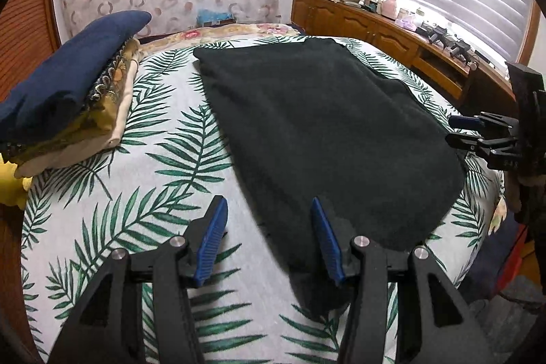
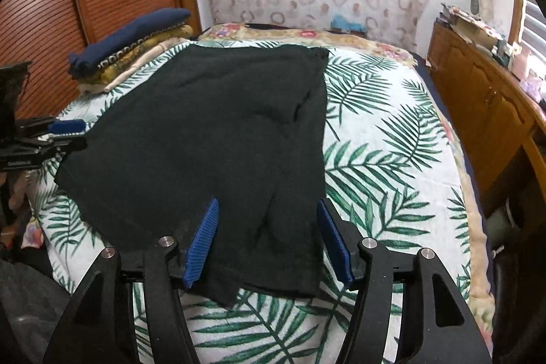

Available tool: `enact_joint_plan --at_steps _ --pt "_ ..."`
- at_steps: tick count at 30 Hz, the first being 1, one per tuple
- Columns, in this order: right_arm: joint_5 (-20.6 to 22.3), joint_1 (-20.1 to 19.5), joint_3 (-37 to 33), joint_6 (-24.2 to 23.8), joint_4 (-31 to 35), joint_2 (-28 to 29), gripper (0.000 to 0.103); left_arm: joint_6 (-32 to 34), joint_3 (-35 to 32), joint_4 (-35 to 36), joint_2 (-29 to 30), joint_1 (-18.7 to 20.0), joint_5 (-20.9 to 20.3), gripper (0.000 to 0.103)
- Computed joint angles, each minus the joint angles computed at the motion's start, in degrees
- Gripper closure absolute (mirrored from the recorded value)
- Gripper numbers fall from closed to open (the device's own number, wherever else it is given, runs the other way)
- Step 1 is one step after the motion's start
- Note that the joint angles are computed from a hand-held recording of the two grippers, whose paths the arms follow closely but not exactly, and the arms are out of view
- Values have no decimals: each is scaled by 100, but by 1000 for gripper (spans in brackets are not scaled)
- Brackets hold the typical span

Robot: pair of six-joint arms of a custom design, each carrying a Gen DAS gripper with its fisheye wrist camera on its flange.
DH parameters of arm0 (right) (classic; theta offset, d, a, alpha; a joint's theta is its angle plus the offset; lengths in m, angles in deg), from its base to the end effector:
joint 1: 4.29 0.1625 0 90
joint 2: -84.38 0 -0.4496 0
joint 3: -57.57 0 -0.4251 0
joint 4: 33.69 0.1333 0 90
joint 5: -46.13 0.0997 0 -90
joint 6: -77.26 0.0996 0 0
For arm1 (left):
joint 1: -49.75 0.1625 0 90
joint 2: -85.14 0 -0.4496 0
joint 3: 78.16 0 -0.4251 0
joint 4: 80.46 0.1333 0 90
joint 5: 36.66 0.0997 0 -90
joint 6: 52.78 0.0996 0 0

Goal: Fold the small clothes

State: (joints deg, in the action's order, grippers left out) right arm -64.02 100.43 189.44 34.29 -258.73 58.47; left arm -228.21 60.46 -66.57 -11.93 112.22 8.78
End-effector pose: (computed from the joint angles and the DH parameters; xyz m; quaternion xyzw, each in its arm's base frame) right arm 0.2025 -0.3812 -0.0830 0.4213 -0.8560 0.1984 0.2245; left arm 0.0781 -0.2898 0.2117 0.1361 0.8803 -0.3414 0.3001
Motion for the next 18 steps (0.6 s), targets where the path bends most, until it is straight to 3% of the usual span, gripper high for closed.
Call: enact_joint_plan --at_steps 11,18 --pt "-55 -45 95 -72 -217 44 40 -225 279 89 -275 31 481 53" --pt "-280 -61 180 123 -103 -35 37 -248 338 57 -302 53 706 71"
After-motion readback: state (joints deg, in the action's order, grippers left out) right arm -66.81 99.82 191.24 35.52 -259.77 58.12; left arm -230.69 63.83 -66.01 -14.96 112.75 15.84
